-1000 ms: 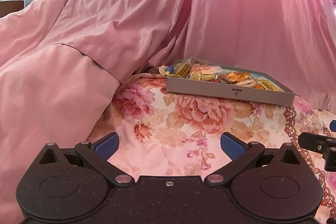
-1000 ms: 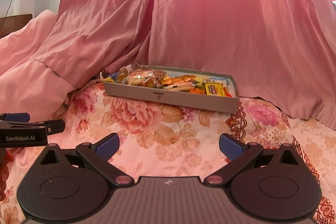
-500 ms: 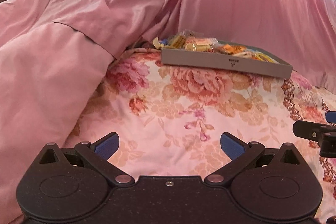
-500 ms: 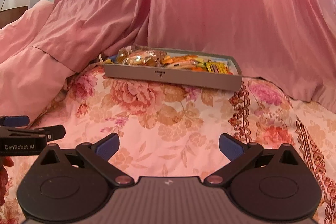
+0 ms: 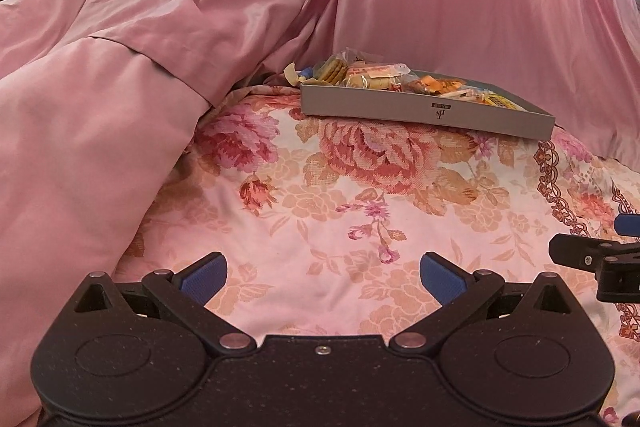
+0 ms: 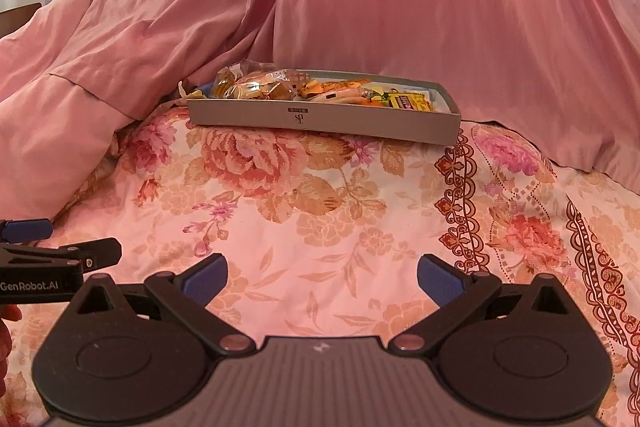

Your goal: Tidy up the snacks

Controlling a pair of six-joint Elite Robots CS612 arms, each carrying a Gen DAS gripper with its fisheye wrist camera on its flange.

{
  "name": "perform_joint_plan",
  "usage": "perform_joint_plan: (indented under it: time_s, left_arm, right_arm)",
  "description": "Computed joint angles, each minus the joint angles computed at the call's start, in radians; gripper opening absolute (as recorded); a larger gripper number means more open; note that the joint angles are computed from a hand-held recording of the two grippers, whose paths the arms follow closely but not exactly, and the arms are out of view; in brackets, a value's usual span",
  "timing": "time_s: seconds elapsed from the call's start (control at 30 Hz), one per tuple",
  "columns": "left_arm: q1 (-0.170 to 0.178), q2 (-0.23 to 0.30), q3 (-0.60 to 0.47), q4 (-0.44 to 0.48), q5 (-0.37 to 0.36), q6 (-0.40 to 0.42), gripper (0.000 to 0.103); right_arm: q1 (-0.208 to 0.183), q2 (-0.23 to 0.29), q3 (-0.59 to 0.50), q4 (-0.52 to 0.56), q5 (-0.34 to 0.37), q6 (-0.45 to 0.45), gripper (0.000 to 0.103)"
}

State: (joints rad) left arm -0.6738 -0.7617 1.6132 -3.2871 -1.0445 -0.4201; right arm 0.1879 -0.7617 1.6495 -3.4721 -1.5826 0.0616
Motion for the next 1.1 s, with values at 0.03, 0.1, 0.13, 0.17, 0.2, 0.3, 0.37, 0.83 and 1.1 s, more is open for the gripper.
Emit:
perform_joint_plan:
  time_s: [0.03, 0.1, 0.13, 0.17, 0.2, 0.3, 0.37, 0.83, 1.1]
  left_arm:
    - [0.001, 0.001, -0.001, 0.002, -0.002, -0.002, 0.102]
    - [0.002, 0.002, -0.003, 0.004, -0.005, -0.005, 0.102]
    - [0.003, 0.002, -0.003, 0.004, -0.006, -0.006, 0.102]
    - [0.003, 0.003, -0.004, 0.005, -0.007, -0.007, 0.102]
    - [0.003, 0.003, -0.004, 0.006, -0.008, -0.008, 0.102]
    - [0.003, 0.003, -0.004, 0.006, -0.007, -0.007, 0.102]
    - [0.003, 0.002, -0.004, 0.006, -0.007, -0.007, 0.102]
    - [0.004, 0.003, -0.004, 0.002, -0.006, -0.006, 0.102]
    - [0.003, 0.003, -0.004, 0.001, -0.005, -0.004, 0.102]
  right_arm:
    - [0.0, 0.0, -0.001, 0.002, -0.001, 0.0, 0.103]
    - [0.001, 0.001, -0.001, 0.004, -0.001, 0.002, 0.103]
    - [0.001, 0.002, -0.002, 0.004, -0.001, 0.002, 0.103]
    - [0.001, 0.002, -0.002, 0.005, -0.002, 0.001, 0.103]
    - [0.001, 0.002, -0.002, 0.006, -0.002, 0.0, 0.103]
    - [0.001, 0.002, -0.003, 0.01, -0.002, 0.0, 0.103]
    - [0.001, 0.003, -0.004, 0.012, -0.003, 0.0, 0.103]
    - [0.0, 0.004, -0.003, 0.009, -0.002, 0.0, 0.103]
    - [0.0, 0.003, -0.002, 0.009, -0.001, -0.001, 0.103]
